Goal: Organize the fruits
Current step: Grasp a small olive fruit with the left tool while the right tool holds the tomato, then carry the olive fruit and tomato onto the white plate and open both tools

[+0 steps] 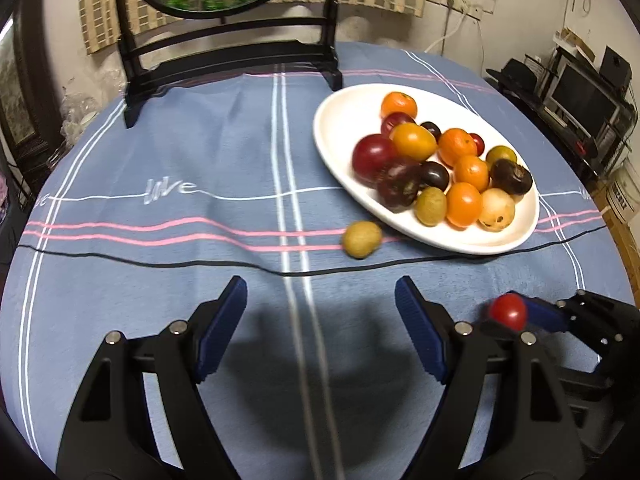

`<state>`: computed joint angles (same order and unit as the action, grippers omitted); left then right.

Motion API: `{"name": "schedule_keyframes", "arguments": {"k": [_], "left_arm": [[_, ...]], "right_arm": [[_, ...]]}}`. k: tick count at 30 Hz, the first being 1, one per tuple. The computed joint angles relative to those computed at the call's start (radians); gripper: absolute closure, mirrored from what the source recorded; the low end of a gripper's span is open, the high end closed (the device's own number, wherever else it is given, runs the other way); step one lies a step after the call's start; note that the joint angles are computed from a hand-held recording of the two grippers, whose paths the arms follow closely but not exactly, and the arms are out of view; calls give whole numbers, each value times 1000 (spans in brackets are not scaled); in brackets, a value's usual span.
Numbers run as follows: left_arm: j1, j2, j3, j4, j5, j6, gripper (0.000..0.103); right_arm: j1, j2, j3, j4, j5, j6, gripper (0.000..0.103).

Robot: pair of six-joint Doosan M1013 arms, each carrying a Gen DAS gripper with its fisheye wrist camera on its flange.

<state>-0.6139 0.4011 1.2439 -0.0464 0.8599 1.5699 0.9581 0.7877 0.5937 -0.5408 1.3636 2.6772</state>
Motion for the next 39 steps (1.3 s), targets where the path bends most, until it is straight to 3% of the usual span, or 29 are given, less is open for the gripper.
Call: {"name": "schedule_keyframes", "arguments": {"k": [3, 10, 14, 15, 16, 18, 21, 27, 34, 39], "left_arm": [[-12, 22, -23, 12, 19, 0, 25], [-29, 61, -59, 50, 33, -4, 29], [-30, 85, -87, 36, 64, 12, 48], [-30, 89, -89, 34, 66, 12, 49], [-30, 89, -89, 34, 61, 9, 50], [-32, 87, -83, 35, 41, 6, 64], [-41, 80, -68, 57, 11, 17, 75], [-38, 66, -60, 44, 15, 8, 75], [-37, 19, -41, -15, -13, 59, 75], [-51, 4, -57, -33, -48, 103, 75]], "right_arm": [[1, -44, 80, -13, -50, 57, 74], [3, -87, 145, -42, -124, 101, 74], [3, -90, 153, -41, -130, 102, 74], [2, -92, 156, -40, -134, 104, 74], [2, -93, 158, -40, -138, 103, 74], [1, -94, 160, -37, -142, 102, 74], [0, -93, 161, -35, -140, 107, 75], [3, -95, 164, -56, -121, 127, 75], [5, -123, 195, -106, -155, 202, 74], [0, -105, 132, -153, -98, 140, 74]]}}
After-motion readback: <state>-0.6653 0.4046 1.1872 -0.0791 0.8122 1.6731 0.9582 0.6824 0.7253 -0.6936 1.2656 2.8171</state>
